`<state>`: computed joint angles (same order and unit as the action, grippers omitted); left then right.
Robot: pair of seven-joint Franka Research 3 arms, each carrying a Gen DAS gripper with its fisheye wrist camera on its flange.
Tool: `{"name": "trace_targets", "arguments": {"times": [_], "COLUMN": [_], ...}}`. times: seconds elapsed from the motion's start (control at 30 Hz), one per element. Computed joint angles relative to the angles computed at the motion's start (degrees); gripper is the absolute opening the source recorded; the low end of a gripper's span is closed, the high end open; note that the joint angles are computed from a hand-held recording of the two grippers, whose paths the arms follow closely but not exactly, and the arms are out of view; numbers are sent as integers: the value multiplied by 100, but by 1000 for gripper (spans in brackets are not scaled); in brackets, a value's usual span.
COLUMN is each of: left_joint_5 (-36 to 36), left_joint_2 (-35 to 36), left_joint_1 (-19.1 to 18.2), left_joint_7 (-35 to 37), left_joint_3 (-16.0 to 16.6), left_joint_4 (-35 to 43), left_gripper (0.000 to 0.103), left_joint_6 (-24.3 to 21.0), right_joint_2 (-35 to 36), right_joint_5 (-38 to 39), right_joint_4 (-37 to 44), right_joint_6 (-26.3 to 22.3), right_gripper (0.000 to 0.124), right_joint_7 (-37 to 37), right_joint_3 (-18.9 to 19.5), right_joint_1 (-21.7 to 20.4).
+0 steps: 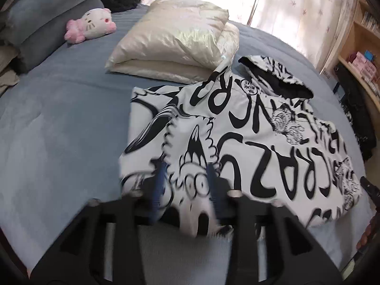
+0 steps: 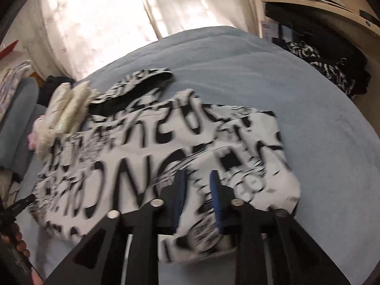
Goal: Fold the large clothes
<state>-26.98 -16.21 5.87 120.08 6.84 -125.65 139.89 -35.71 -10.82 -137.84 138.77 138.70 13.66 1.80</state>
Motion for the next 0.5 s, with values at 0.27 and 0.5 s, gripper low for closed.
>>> {"name": "trace_targets", "arguments": {"times": [0.27, 0.5], "left_joint_5": [-512, -889], "left_joint_2": [-670, -518], "left_joint_1": [160, 305], "left_joint_7": [217, 310], "left_joint_3": [571, 694], "left_joint_4": [-562, -749], "left_gripper": [54, 54], "left_joint_6": [-629, -930], "right_joint_2": [-586, -979], "right_joint_5": [539, 953], "right_joint_4": [-337, -920], "right_joint_6": [-12, -98], "right_gripper": [60, 63], "right_joint_7": [288, 636], "right_joint_3": [230, 243], "right_joint_1": [488, 675]}}
